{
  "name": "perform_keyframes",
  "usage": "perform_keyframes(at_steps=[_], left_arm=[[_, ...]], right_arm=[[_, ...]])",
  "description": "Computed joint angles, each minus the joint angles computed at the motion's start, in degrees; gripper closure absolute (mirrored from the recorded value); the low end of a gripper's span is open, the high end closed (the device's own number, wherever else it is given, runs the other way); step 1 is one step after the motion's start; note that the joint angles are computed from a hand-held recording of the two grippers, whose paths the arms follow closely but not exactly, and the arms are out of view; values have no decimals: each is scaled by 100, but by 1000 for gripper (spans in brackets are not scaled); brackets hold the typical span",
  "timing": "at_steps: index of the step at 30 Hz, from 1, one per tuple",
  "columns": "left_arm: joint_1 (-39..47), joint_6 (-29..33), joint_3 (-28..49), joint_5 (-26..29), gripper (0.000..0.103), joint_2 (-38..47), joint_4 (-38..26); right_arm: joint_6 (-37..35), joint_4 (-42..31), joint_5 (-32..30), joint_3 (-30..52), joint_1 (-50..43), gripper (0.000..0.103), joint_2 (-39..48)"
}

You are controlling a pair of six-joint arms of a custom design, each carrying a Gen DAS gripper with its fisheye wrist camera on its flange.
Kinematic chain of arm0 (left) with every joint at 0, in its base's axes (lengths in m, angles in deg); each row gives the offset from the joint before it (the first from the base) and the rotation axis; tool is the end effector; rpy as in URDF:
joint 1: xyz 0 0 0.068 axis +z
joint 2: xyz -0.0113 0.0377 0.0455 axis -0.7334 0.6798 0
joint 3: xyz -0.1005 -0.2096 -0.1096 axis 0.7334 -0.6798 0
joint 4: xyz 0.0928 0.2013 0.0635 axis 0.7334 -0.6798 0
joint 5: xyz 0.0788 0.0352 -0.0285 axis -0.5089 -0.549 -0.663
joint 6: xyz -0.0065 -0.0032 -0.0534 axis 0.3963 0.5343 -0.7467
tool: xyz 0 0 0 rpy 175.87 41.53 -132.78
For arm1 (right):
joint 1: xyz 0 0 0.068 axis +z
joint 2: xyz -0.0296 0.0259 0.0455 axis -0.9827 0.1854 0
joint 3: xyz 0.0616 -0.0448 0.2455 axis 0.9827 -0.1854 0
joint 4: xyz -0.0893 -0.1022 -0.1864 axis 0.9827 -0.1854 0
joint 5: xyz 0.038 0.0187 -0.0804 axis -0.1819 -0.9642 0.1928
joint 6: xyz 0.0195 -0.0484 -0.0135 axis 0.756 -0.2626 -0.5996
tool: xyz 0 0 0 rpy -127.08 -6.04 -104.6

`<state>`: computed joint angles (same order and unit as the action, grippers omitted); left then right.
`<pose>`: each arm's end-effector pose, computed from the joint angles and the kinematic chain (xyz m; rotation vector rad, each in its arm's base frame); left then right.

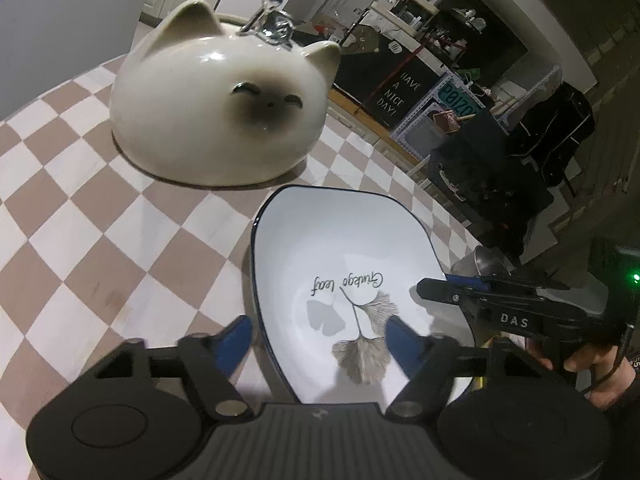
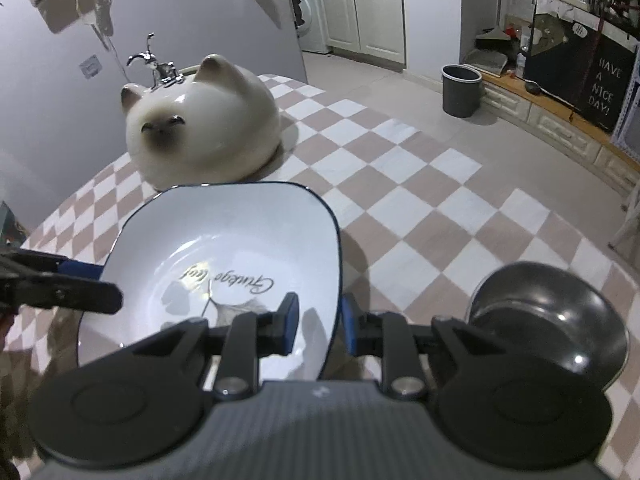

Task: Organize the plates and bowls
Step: 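Close the right gripper on the plate rim while the left gripper closes on its rim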

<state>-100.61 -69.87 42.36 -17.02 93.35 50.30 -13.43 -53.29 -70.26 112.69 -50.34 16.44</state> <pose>0.1150 -0.1334 0.1368 -0.5150 2.3787 -0.5802 0.2685 0.1612 0.1706 -0.9162 2.4393 0.5443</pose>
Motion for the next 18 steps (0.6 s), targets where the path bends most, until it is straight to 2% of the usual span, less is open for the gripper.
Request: perform_keyframes(at_steps=[1, 2, 4, 6, 7, 8, 10, 13, 18], left_arm=[[47, 23, -27, 60, 46, 15, 53], [103, 47, -50, 127, 48, 33, 91], [206, 108, -119, 215, 59, 90, 198], [365, 150, -205, 336, 71, 124, 283], [416, 159, -208, 353, 83, 134, 245], [442, 185, -199, 348, 90, 138, 168], [379, 281, -174, 225, 90, 136, 44], [-116, 351, 127, -369, 86, 168, -590], [-711, 278, 636, -820, 88, -441, -1800]], right_arm=[[43, -48, -16, 91, 9, 77, 130], [45, -87, -14, 67, 28, 77, 132], [137, 255, -65, -97, 67, 69, 165], [339, 426, -124, -138, 14, 70, 221], [434, 473, -112, -163, 6, 71, 207], [502, 508, -51, -207, 19, 73, 169], [637, 538, 132, -327, 94, 75, -4], [835, 615, 170, -655, 161, 79, -459], [1465, 561, 179, -1322, 133, 79, -1483]])
